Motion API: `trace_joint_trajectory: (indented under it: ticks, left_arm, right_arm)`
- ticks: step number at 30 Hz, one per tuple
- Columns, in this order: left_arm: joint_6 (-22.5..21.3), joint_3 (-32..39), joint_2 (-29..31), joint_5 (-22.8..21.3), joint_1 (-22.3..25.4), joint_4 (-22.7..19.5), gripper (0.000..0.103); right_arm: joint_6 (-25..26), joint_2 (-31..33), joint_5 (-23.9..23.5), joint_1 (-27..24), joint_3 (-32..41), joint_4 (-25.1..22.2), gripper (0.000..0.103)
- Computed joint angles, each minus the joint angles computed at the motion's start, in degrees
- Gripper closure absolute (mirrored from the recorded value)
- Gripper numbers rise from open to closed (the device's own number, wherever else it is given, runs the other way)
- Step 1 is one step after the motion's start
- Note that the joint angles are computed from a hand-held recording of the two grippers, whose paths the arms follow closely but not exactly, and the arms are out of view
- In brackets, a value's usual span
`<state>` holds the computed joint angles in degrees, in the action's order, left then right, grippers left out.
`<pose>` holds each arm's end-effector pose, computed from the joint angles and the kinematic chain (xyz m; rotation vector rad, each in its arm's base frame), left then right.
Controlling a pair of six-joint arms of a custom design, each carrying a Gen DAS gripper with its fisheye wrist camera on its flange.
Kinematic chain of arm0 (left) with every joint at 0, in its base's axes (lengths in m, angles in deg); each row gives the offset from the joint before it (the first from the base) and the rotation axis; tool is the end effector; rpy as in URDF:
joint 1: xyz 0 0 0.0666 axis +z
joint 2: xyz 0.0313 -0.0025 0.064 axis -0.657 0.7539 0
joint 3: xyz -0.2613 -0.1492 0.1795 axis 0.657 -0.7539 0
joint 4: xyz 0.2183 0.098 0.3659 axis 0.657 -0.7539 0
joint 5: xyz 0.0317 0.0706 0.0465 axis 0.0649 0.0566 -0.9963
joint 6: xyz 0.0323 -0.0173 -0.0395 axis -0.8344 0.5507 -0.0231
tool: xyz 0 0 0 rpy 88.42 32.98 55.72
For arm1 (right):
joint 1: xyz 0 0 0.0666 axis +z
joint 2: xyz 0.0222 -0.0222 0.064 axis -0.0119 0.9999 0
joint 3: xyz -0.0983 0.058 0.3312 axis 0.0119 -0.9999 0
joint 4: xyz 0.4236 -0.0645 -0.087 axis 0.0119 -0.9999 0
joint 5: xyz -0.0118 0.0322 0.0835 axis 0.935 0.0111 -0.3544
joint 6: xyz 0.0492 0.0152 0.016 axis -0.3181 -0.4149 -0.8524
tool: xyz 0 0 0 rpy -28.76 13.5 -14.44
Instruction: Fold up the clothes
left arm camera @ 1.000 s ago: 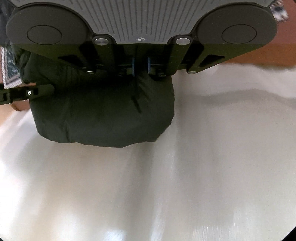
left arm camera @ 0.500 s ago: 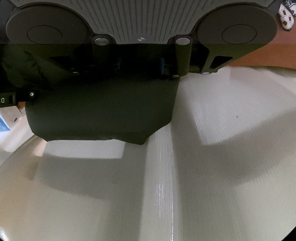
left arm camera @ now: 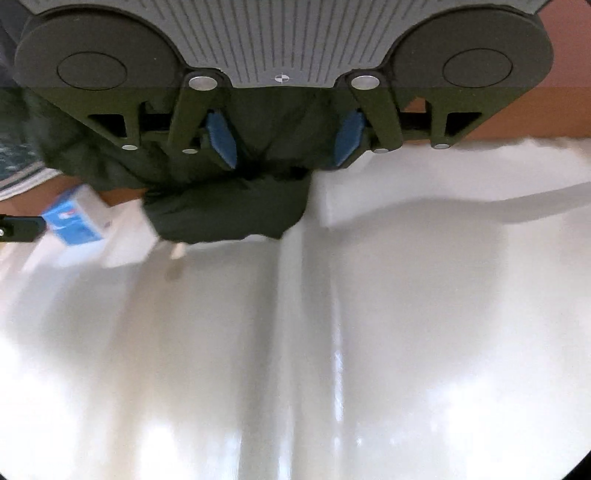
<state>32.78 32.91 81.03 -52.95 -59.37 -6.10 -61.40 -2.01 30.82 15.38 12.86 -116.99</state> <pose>0.6113 -0.2163 0.4425 0.9341 2.2099 -0.4450 0.4198 0.1161 0.4230 0.6153 2.0942 0.4982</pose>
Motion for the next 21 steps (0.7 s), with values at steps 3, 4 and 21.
trace_joint_trajectory:
  ticks: [3,4,21]
  left_arm:
    - [-2.18,-10.84,-11.17,1.32,2.55,2.52,0.021]
    - [-3.98,-14.6,-14.74,1.25,3.94,2.58,0.02]
    - [-18.56,-53.62,-42.36,-12.93,21.24,1.13,0.017]
  right_arm:
    - [4.26,-10.06,5.01,5.05,-4.0,-4.32,0.035]
    - [4.66,-12.57,7.8,7.87,-4.99,-5.9,0.033]
    - [-42.17,-14.57,30.78,49.74,-13.06,-44.72,0.03]
